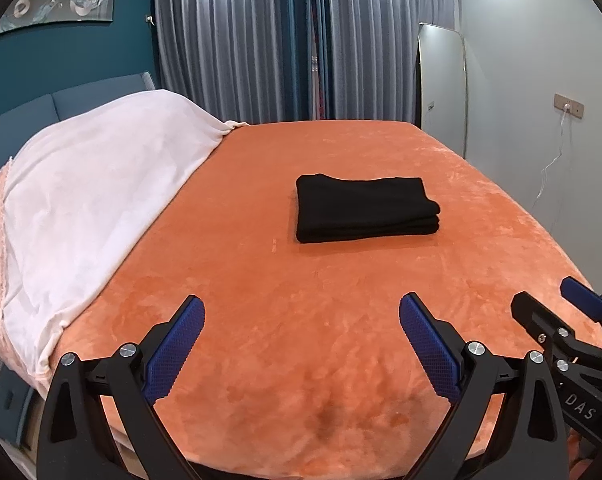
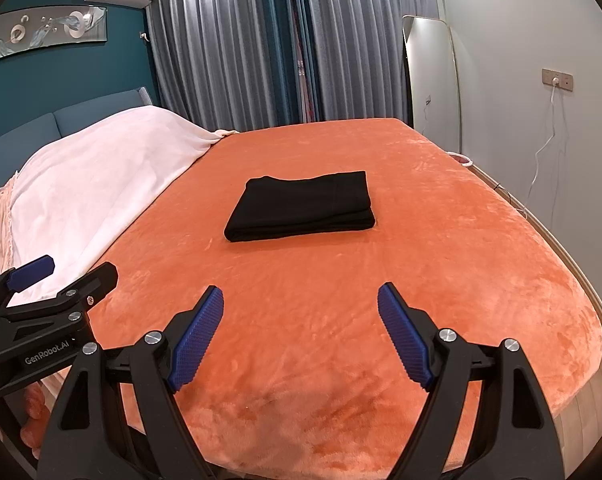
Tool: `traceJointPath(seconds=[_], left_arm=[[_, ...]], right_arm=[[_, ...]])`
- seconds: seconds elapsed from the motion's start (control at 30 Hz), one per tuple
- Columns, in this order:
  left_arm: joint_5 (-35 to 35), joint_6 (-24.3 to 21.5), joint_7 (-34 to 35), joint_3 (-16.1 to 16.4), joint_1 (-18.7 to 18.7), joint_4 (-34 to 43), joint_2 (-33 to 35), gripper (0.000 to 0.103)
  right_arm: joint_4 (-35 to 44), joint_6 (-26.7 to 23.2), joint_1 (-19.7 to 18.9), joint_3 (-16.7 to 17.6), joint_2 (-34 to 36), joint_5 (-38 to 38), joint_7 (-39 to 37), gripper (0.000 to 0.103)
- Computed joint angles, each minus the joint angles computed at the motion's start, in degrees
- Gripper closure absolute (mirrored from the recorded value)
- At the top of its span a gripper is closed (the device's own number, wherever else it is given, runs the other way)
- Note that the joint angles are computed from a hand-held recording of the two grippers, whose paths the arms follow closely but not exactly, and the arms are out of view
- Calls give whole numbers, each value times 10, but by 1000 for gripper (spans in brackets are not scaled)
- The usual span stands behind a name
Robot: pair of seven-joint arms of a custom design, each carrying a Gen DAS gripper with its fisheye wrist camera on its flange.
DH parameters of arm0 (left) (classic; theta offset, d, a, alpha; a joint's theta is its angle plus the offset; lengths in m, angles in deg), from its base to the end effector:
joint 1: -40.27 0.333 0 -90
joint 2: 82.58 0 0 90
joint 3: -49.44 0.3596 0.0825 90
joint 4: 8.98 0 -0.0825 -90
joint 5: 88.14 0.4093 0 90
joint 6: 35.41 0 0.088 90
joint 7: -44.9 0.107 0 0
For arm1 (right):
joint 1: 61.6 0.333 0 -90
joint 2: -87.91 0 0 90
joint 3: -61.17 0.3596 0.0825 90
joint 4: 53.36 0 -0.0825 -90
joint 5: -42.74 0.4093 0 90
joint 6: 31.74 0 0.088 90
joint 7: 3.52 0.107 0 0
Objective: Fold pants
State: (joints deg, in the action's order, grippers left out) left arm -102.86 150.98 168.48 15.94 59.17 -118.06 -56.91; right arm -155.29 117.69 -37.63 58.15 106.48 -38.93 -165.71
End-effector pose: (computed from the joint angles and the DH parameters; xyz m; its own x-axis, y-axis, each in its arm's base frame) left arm 0.7046 -0.0976 0.4306 -0.3630 -0.9305 -0.0478 -0.5077 0.2406 -0.8272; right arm 0.6510 0.2759 0.4441 -0.3119 -0.9443 -0.1047 -0.4409 0.2415 -0.8645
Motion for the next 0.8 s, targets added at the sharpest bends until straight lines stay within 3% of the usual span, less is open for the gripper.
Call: traceJointPath(seconds=[0.3,0.4,0.47,0.53,0.6,0.63,0.7,0.73,0.8], left_arm=[[14,11,-10,3,-1,-7,-2,7],[17,49,-26,8,-8,-16,1,7],[32,71,-44,-7,6,-21,8,7],[57,63,-53,-17,17,-18,13,7],[72,62,-65,-11,13,-18,14,7],[90,67,-83,11,-4,-19,11,7],[52,85,-68,81,-71,-19,1,7],[41,79,-64,93,-84,-17,-2,7],[81,62,-98,72,-58,-15,2,7]], right_arm=[[-4,-7,3,2,-3,-2,1,25],[-2,-10,4,4,-2,2,-3,25],[-2,-10,4,4,-2,2,-3,25],[-3,-10,4,4,-3,4,-3,25],[-4,-10,4,4,-3,7,-5,25],[-4,-11,4,4,-3,7,-5,25],[-5,-9,4,4,-4,8,-5,25],[-5,-10,4,4,-4,9,-6,26],[-5,-9,3,3,-3,11,-7,25]])
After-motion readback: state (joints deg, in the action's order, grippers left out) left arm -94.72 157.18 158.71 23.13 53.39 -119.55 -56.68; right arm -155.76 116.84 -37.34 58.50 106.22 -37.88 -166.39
